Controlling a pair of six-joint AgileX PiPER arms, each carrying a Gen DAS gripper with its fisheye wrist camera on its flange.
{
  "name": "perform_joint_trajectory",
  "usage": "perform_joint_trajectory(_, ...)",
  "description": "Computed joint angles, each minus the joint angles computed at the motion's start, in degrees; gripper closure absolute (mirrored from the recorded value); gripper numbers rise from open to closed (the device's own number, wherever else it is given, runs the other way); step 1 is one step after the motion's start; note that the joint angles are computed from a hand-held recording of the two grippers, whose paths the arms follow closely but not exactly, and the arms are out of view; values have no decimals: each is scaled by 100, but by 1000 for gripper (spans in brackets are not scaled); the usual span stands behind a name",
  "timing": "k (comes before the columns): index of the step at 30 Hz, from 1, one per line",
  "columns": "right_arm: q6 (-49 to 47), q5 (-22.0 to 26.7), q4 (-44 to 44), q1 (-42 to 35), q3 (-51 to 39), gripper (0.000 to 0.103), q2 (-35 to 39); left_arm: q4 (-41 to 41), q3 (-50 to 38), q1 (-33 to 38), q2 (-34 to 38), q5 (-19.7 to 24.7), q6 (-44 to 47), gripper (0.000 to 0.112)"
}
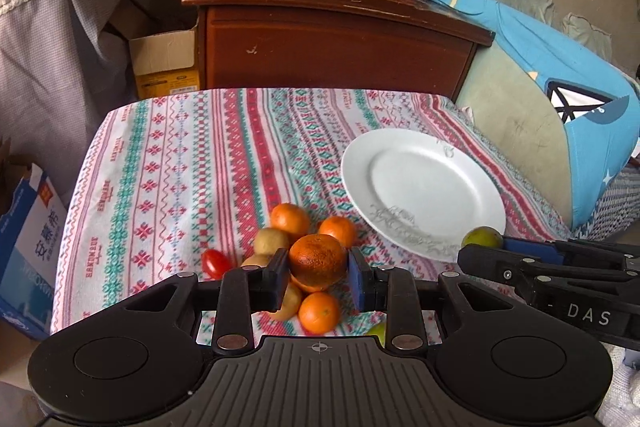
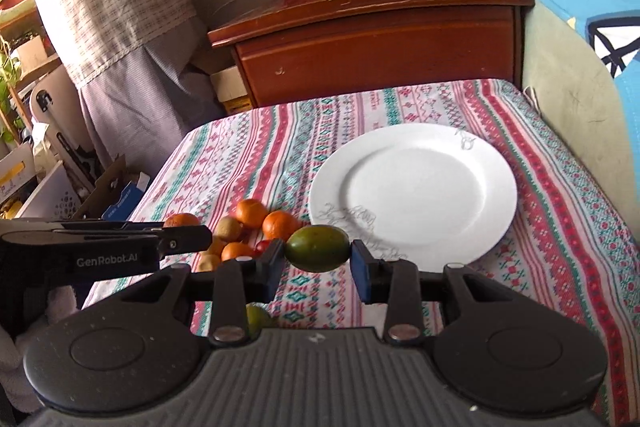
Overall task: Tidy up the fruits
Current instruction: 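Carry both fruits onto the white plate and open both tools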
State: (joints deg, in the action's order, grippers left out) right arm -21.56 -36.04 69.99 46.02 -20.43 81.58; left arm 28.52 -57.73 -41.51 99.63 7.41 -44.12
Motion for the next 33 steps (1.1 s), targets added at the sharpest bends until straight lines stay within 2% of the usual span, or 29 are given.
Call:
perform_joint_trajectory(2, 39, 143, -216, -355, 42, 67, -71, -602, -313, -40, 207, 53, 644, 84)
perform_joint_trajectory(5, 599, 358, -777, -829, 127, 67, -53, -1026, -719, -96, 522, 128, 1159, 84)
perform_joint_trajectory(10, 1165, 491, -1375, -1306, 151, 67, 257, -2127, -1294, -155, 1020, 238, 2261, 84)
perform_joint_trajectory(13, 1551, 567, -1772, -1532, 146, 67, 427, -2088, -1548, -224, 1263, 269, 2331, 84)
perform_joint_trajectory(21, 1777, 620, -2056, -1835, -1, 67, 764, -2972, -2117, -236, 1762, 400, 3163, 84)
perform_joint_trajectory(27, 1806, 556, -2036, -1910, -68, 64, 914, -2814, -2388, -300, 2005, 504, 3027, 84)
perform_joint_trajectory(31, 1681, 470, -1923, -1873, -72, 65, 839, -2471, -2395, -371, 1984, 443, 2785, 81)
perform_joint_trajectory(33, 1632, 492, -1864, -1877, -78, 64, 799, -2016, -2379, -404, 1927, 441, 2328, 77)
